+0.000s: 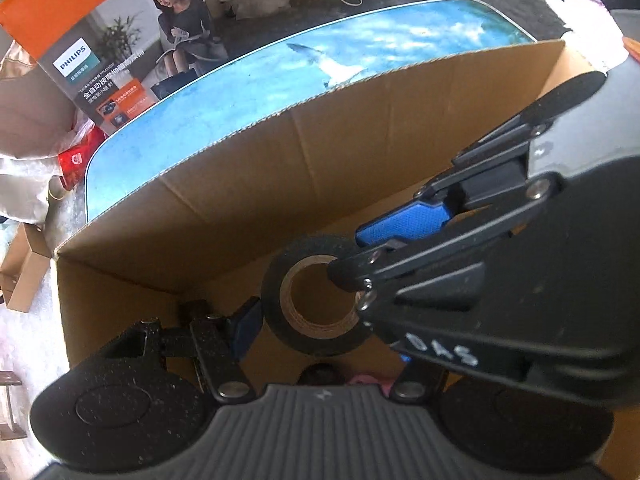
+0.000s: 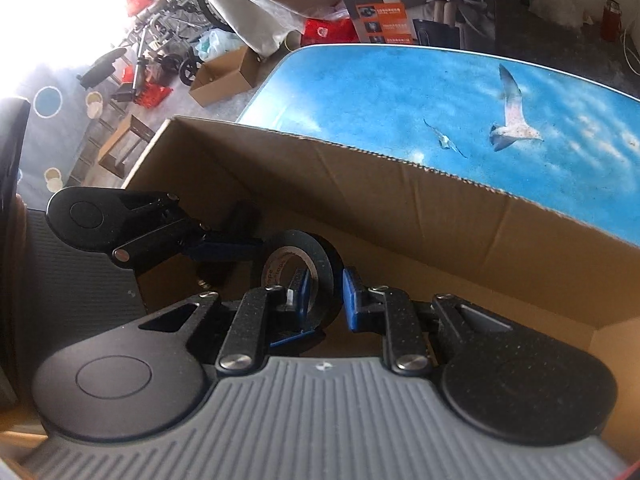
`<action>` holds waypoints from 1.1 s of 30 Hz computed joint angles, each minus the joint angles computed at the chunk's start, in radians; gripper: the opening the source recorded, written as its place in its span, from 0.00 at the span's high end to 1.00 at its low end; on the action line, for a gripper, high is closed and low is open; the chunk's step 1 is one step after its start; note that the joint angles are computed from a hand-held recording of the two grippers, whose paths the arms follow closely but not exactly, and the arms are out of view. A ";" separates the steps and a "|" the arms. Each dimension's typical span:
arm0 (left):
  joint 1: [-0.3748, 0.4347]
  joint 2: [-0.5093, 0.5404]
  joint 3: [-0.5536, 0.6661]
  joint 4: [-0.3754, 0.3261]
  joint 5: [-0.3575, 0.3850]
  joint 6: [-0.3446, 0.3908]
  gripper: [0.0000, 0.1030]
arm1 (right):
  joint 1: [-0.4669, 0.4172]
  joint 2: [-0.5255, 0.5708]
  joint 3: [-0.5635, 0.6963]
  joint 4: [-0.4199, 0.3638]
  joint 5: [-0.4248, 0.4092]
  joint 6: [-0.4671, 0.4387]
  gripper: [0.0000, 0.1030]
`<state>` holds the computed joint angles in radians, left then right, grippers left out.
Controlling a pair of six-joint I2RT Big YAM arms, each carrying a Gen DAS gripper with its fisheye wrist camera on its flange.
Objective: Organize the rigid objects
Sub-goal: 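Lift the black tape roll into the box and open the right tool, then withdraw the right tool from the box toward the green dropper bottle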
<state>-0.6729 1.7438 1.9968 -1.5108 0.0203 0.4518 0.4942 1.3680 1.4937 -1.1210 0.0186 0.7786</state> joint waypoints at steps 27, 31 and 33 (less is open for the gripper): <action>0.001 -0.343 -0.107 0.066 0.132 -0.066 0.21 | 0.412 -0.375 -0.112 0.017 0.595 0.329 0.53; -0.001 -0.438 -0.171 0.085 0.173 -0.104 0.18 | 0.649 -0.390 -0.114 -0.104 0.857 0.531 0.52; 0.003 -0.494 -0.221 0.100 0.200 -0.117 0.16 | 0.754 -0.380 -0.113 -0.185 0.952 0.661 0.51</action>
<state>-0.6700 1.2501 1.7755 -1.4104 0.2207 0.3348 1.2477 0.9885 1.3803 -1.3057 0.9705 1.4400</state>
